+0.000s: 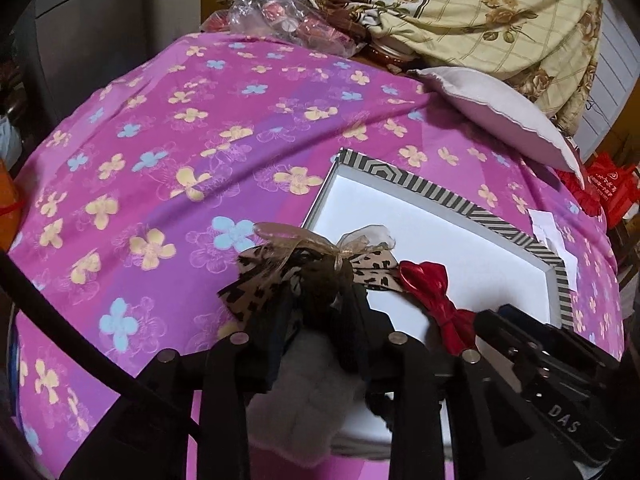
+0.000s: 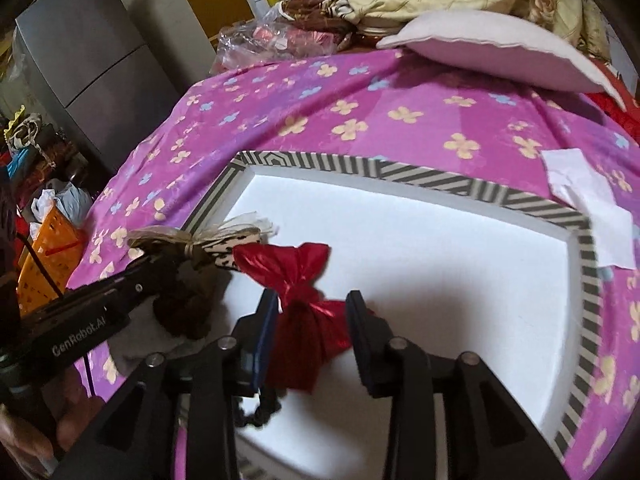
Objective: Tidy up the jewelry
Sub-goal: 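Carry both bows into the tray beside the scrunchies and open both tools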
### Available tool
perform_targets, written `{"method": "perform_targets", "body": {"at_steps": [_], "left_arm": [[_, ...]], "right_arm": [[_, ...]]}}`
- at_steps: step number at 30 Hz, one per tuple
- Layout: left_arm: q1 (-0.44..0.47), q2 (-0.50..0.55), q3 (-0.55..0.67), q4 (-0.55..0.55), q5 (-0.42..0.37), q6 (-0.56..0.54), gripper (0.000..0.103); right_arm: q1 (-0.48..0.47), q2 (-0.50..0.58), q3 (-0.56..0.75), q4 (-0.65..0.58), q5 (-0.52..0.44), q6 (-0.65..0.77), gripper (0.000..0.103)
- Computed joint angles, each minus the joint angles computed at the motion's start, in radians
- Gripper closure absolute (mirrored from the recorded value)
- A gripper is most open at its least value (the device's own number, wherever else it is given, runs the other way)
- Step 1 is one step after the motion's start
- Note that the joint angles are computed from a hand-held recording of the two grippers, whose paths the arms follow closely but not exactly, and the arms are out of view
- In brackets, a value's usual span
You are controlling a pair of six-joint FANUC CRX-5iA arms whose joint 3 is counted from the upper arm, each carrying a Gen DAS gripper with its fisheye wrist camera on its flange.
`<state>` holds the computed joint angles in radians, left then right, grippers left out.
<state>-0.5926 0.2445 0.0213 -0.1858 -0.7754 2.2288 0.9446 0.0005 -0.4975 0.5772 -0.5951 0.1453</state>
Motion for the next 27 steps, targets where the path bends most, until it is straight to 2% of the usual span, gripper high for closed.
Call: {"method": "perform_targets", "body": {"at_steps": [11, 27], "left_arm": [[-0.077, -0.105, -0.053, -0.109, -0.050, 0.090, 0.050], [-0.245, -0.219, -0.100, -0.276, -0.133, 0.254, 0.050]], "right_arm": [[0.125, -0.159, -0.126, 0.149, -0.090, -0.196, 0.058], [0.357, -0.297, -0.229, 0.240, -0.244, -0.410, 0.054]]}}
